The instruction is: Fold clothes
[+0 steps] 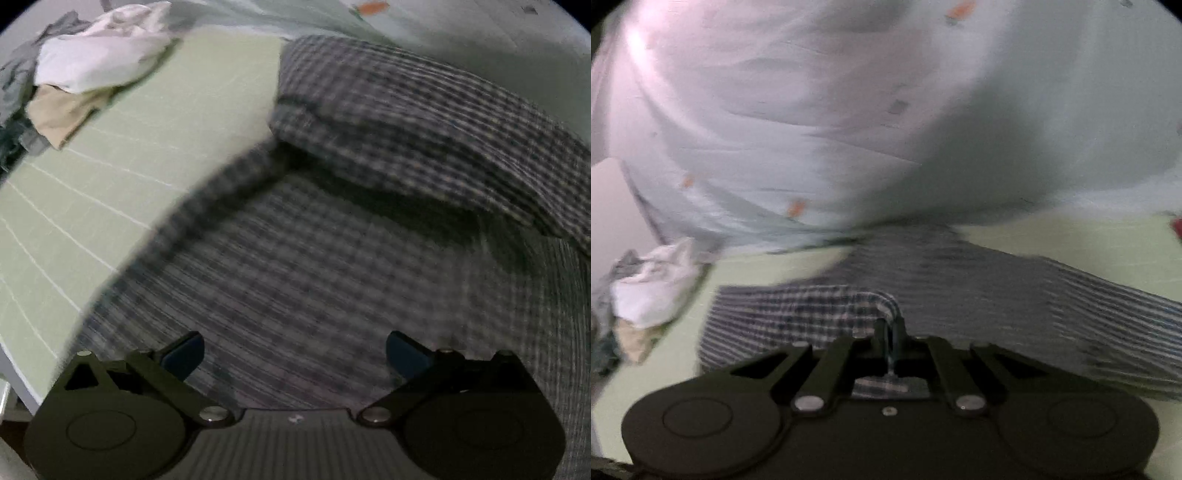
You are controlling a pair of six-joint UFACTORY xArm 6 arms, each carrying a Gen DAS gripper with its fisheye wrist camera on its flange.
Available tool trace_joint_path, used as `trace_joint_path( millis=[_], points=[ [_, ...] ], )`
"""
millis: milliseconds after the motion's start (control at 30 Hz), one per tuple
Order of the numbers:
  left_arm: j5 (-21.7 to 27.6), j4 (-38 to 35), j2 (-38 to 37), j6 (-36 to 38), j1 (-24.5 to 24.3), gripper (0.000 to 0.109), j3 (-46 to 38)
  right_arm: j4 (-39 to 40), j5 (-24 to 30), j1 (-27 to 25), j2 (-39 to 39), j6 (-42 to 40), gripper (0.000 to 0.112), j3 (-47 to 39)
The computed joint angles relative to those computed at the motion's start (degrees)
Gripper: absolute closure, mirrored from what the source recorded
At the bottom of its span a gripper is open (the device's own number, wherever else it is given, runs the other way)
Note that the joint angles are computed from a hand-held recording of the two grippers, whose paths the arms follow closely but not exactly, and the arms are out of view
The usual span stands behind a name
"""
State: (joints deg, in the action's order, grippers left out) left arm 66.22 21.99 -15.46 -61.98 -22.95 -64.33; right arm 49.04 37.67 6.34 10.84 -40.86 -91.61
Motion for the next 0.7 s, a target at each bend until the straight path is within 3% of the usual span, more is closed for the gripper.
trace_joint_path(
  millis=[133,300,500,600,700],
  points=[
    [3.51,-1.93,5.29,4.75,-2.87,0.006,-4.42,-1.76,4.30,-3.08,4.46,2.95,0.110,-2.46],
    [5.58,-3.55,7.50,2.38,-2.63,0.006,-6.98,-0.44,5.25,-3.76,7.26,4.14,0.110,-4.05],
    [5.43,-5.66,6.89,0.61,-1.64,0.006,-6.19,-2.79,-2.03,-5.51,9.07,7.15,0.110,-7.42],
    [5.30,-6.19,6.55,0.79,-1.30,0.006,-5.78,-7.75,-3.08,-6.17,11.54,8.78,0.109,-9.39],
    [5.39,-6.89,6.38,1.59,-0.83,0.006,-5.66,-13.33,-0.75,-6.45,12.27,10.82,0.106,-9.30]
  ],
)
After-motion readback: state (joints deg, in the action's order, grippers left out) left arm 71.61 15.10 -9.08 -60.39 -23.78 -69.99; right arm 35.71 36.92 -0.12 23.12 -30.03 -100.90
